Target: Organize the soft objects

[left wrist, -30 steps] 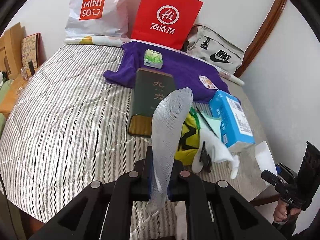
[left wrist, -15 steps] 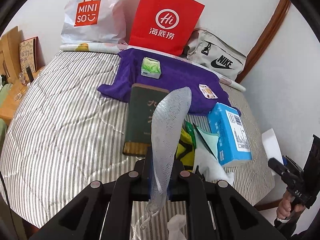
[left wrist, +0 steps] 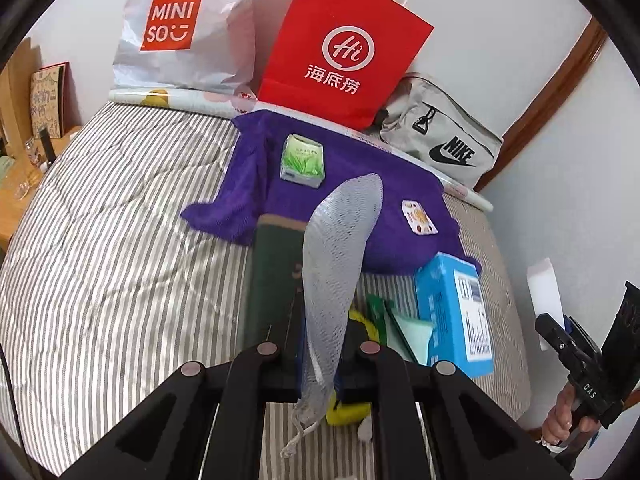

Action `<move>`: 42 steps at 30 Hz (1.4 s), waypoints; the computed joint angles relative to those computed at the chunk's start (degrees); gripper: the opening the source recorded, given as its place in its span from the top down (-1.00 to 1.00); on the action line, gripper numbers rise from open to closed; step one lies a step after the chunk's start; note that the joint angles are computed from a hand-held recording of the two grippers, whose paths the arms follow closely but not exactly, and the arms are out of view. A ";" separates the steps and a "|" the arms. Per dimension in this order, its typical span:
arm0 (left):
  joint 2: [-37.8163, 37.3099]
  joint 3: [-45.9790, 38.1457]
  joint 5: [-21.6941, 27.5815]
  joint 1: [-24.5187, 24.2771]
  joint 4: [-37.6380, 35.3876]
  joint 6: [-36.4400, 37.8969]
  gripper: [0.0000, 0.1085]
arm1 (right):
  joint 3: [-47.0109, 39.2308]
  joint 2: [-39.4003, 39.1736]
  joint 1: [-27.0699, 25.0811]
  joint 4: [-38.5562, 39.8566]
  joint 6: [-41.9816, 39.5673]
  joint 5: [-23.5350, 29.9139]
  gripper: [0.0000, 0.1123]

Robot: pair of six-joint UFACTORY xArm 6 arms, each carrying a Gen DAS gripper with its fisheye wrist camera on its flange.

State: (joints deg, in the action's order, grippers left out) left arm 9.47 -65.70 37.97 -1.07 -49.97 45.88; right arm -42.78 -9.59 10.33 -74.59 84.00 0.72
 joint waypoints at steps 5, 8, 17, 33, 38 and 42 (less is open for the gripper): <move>3.89 -5.68 0.76 -0.63 1.80 -2.40 0.81 | -2.31 2.72 -1.06 7.32 -6.45 1.71 0.08; 6.30 -8.99 0.81 -1.24 3.75 -4.32 0.81 | -4.14 4.97 -1.98 10.61 -9.27 1.56 0.08; 14.30 -19.34 2.09 -3.14 7.68 -8.32 0.81 | -10.54 11.50 -4.20 12.97 -12.07 2.24 0.08; 26.35 -33.22 6.20 -4.48 14.00 -14.05 0.81 | -19.36 22.23 -5.06 26.63 -28.41 2.50 0.08; 29.25 -37.18 7.99 -4.02 15.11 -14.92 0.81 | -22.17 24.94 -4.53 32.64 -35.94 3.28 0.08; 31.81 -41.34 10.71 -3.97 15.10 -14.39 0.81 | -24.12 27.16 -3.64 41.06 -44.90 4.71 0.08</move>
